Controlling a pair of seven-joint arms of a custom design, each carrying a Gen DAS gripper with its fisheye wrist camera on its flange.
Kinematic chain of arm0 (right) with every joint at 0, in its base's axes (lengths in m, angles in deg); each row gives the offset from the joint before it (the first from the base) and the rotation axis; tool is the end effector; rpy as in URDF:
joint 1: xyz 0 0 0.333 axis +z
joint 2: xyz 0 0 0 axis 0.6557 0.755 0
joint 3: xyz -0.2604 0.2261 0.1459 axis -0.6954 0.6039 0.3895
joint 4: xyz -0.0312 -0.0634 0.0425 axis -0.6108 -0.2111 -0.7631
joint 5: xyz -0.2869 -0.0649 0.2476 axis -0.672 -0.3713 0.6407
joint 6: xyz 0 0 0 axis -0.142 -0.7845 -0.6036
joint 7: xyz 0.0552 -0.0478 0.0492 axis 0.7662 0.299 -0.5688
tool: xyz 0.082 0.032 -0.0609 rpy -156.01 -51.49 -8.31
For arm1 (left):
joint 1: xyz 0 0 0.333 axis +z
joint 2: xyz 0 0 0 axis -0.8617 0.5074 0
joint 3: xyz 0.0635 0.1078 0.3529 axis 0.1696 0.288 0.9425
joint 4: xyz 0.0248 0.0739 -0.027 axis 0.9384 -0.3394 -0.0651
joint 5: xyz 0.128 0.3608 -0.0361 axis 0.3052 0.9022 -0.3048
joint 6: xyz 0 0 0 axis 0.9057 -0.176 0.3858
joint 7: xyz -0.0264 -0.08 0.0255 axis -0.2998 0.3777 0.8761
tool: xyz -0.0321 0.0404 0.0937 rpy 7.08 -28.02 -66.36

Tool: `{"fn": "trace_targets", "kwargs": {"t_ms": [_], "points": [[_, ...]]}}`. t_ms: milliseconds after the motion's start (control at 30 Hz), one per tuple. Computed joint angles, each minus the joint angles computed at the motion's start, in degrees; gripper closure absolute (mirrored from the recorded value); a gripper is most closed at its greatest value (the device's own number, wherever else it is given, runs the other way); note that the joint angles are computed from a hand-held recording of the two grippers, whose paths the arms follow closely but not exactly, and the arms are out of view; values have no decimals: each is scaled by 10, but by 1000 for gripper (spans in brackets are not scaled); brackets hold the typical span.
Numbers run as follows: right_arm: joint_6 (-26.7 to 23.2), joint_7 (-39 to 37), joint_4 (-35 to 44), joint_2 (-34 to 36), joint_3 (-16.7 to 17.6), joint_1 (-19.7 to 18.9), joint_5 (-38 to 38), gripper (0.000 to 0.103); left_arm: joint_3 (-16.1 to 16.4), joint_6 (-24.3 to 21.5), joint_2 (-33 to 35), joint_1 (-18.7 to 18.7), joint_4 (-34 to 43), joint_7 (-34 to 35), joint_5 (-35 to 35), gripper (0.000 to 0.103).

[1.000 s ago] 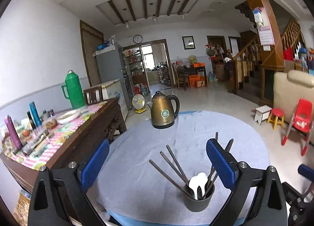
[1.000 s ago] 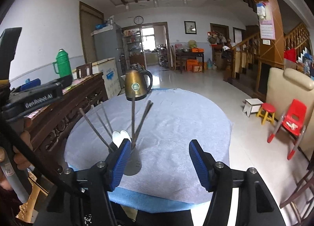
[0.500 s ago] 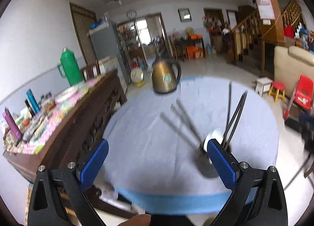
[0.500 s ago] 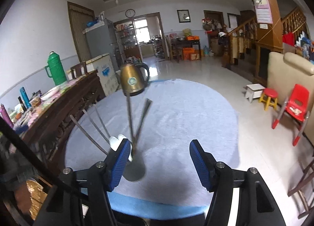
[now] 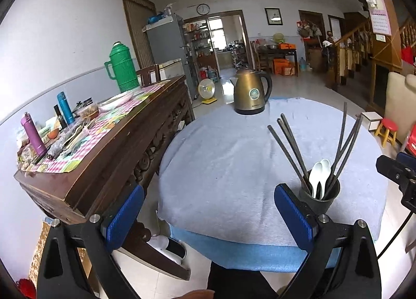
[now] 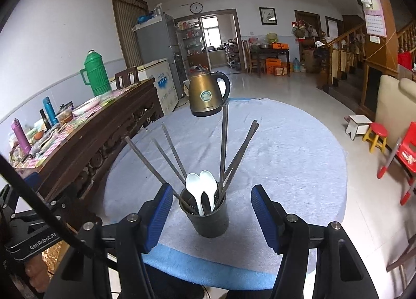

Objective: Organize utensils

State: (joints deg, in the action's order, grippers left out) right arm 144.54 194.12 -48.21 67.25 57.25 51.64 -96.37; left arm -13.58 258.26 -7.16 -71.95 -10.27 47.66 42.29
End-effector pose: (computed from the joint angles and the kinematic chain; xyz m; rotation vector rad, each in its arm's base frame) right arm 0.5820 0.1464 0.6366 -1.2401 1.9529 -0.8932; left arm 0.6515 -0.1857 0.6383 -1.2167 1.9081 -0.8853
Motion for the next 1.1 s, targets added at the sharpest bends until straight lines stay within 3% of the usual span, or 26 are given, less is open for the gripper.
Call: {"fn": "trace_targets", "kwargs": {"t_ms": [1100], "points": [[-10,1,1,6,1,7,0,37,-14,-10,2,12,7,44,-60,3]]}}
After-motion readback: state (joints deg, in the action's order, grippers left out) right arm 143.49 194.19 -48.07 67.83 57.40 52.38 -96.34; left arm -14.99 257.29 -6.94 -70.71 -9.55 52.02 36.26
